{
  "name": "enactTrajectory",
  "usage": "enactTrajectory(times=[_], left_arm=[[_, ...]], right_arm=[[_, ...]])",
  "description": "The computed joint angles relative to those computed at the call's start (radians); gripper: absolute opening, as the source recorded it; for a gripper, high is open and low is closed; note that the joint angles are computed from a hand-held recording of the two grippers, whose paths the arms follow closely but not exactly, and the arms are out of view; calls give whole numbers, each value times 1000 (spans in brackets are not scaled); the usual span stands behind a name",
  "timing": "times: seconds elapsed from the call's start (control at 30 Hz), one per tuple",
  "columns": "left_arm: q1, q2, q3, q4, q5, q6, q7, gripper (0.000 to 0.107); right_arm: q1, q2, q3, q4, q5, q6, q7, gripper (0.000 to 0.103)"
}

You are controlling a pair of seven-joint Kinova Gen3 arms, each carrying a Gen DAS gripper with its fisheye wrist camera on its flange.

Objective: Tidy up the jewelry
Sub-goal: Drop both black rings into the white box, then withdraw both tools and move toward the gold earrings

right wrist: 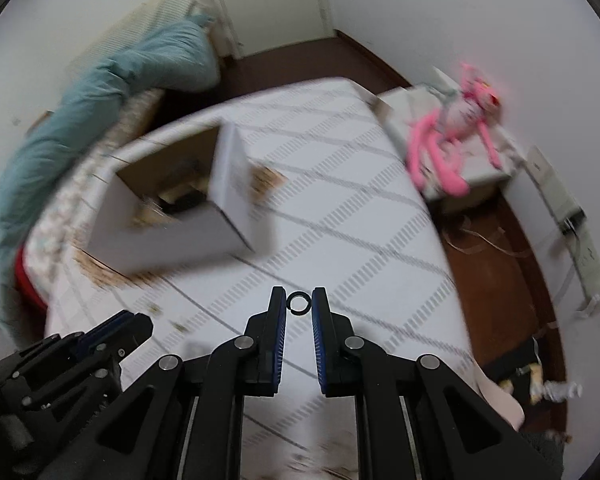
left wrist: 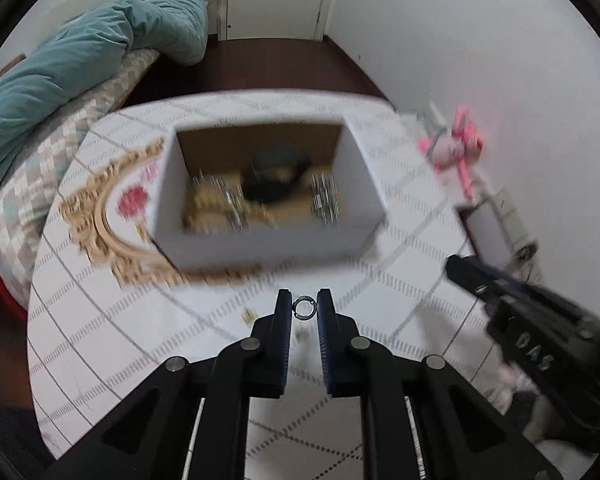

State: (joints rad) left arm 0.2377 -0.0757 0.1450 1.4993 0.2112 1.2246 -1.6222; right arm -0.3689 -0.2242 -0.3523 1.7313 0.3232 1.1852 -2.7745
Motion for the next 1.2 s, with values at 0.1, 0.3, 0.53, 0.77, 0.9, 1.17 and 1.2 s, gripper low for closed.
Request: enactTrajectory(times=[0.1,0.3,0.53,0.77,0.9,1.17,1.2], left_arm=[[-42,91,-40,-136,61,74,-33,10],[-87,298,-33,-393,63,202,-27,10],[-60,426,-30,-575,-10,327,21,30],[-17,370,-60,-513,-150,241,62,75],[-5,319,-64,-417,-210,169,91,98],[24,227,-42,-225,-307,51,126,103],[25,222,-39,-218,-310,48,129,103]], right_arm=[[-63,62,137,-83,-53,-71,122,13],[106,265,88,-307,-169,-37,366,13],[124,401,208,-446,-366,99,578,19],[26,374,262,-446,-247,127,527,61],[-27,369,253,-435,-123,186,447,92],[-141,370,221,-400,62,298,328,103],[-146,363,218,-393,66,298,318,103]])
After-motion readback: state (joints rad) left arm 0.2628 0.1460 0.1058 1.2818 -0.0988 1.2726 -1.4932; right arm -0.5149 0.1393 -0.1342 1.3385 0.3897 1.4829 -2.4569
